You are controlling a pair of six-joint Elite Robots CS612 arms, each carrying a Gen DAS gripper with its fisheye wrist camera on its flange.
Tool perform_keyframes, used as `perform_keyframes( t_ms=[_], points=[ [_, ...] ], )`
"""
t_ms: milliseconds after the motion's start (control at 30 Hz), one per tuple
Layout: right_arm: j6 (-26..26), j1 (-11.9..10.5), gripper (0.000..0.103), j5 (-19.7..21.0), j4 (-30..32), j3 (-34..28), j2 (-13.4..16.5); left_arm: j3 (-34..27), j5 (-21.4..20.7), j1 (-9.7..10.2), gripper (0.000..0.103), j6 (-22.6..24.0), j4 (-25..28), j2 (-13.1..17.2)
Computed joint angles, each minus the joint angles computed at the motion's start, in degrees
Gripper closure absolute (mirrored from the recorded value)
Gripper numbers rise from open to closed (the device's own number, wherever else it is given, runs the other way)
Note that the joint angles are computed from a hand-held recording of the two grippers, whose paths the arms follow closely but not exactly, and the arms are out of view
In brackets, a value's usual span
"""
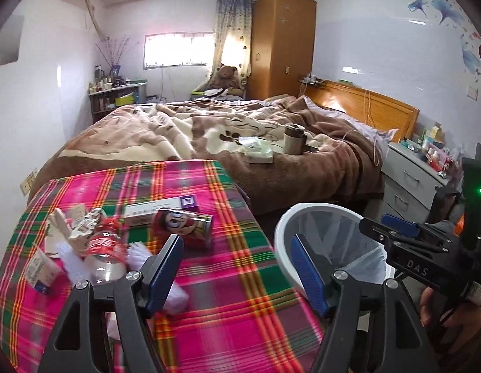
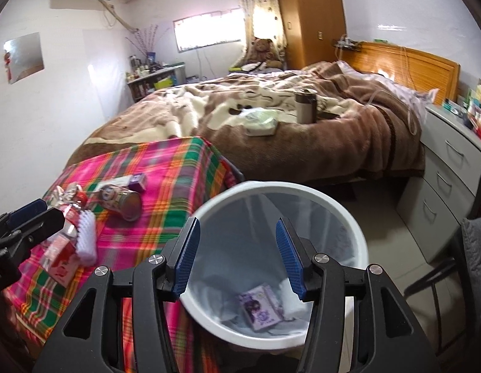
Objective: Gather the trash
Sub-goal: 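Move both tools back over the bed, right tool toward the red cartoon can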
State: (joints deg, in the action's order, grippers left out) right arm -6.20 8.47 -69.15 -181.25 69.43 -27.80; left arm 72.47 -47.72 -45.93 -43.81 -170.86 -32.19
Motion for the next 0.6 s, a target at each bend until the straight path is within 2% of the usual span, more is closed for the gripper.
perform_keyframes(
  t_ms=[67, 200, 267, 333, 400, 467, 600],
  points=[
    [-0.23, 0.26, 0.05, 0.58, -0.23, -0.06, 0.01, 1.61, -0.01, 0.1, 0.032, -0.89, -1.17, -0.76],
    [-1.04, 0.88, 0.05, 2.45, 0.55, -0.92, 0.39, 4.48, 2.64, -0.15, 0.032, -2.69, 0.08, -2.15],
    [-1.71, 1.27, 0.05, 2.87, 0.61, -1.03, 0.47, 6.24, 2.9, -0.13, 0.032, -3.11, -2.25, -2.65],
    [-2.62, 1.6, 0.05, 4.28, 0.61, -1.47, 0.76, 8.32, 3.69, -0.11, 0.028, -3.97, -4.25, -3.27],
    [-3.7, 1.77, 0.048, 6.29, 0.47, -1.96, 1.06, 9.75, 3.72, 0.03, 0.012, -5.44, -4.1, -3.87],
    [-4.81, 2.03, 0.043, 7.68, 0.9, -2.82, 1.48, 11.13, 3.49, 0.13, 0.012, -6.41, -5.35, -4.23],
    [-7.04, 2.66, 0.041, 9.33, 0.17, -5.03, 2.82, 13.51, 3.09, 0.43, 0.012, -10.15, -5.04, -5.11]
  ],
)
